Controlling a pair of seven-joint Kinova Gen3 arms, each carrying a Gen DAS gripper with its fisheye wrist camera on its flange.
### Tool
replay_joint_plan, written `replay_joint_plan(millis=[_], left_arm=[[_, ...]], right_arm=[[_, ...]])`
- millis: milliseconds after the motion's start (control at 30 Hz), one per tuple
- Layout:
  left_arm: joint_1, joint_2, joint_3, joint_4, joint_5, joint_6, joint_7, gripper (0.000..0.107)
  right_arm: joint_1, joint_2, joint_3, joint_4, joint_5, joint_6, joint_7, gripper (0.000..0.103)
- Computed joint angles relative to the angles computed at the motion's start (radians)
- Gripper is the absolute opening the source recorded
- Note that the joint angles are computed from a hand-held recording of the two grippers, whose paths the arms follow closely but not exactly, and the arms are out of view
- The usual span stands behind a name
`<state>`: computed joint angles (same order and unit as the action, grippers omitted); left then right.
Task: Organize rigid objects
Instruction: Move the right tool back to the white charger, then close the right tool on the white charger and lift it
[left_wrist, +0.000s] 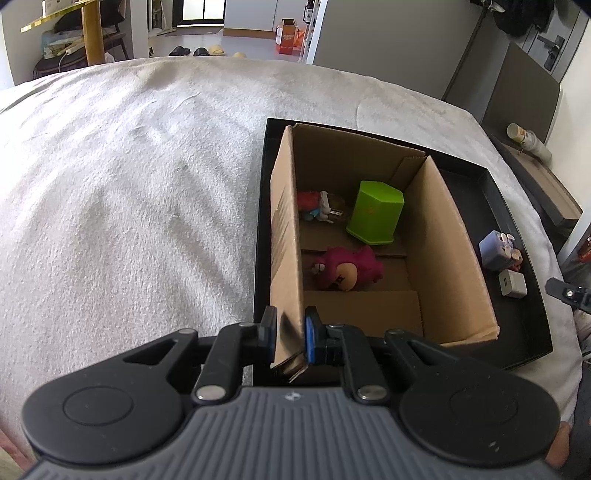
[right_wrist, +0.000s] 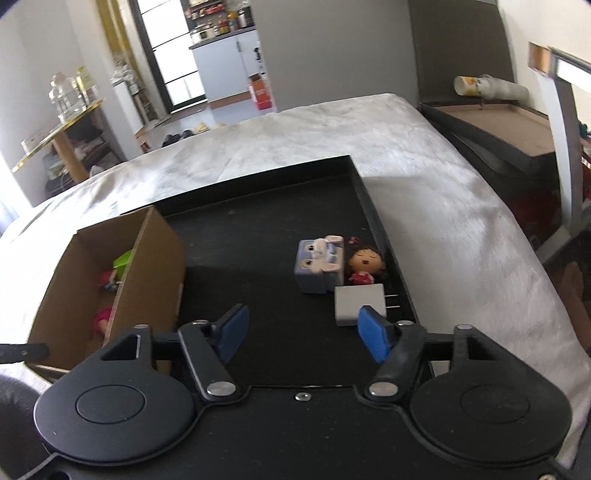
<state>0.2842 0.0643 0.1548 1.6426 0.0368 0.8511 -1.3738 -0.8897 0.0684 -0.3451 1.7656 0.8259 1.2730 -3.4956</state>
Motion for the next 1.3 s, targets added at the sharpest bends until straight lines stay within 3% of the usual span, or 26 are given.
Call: replay_joint_plan(millis=[233,633,1000,1067,1133,1300], left_arm=[[0.005,0.011,0.002,-0.013,-0.007,0.017,0.007,0.014],[0.015,0.027,0.001,-0.031,-0.027,0.033,0.030,0.014],[0.008,0.037,-0.002,-0.041,-0.007,0.045,0.013,0.014],[0.009,0.039,-0.003,-0.042,-0.006,0.046,0.013,0.014],[0.007,0.038,-0.003,-0.042,-0.003,0.048,0.011,0.014],[0.005,0.037,-0.004,-0.040,0.003,0.046,0.006,0.014]], right_arm=[[-0.005,0.037,0.020,0.046,0.046,0.006,-0.133,0.061],[-0.034,0.132,0.072,0.036,0.081,0.042,-0.074,0.061],[0.007,0.138,0.109,0.056,0.009,-0.042,-0.045,0.061],[0.013,0.135,0.110,0.064,0.002,-0.064,-0.042,0.057],[0.017,0.140,0.111,0.063,-0.007,-0.068,-0.028,0.046],[0.012,0.131,0.108,0.059,-0.021,-0.077,-0.021,0.045]])
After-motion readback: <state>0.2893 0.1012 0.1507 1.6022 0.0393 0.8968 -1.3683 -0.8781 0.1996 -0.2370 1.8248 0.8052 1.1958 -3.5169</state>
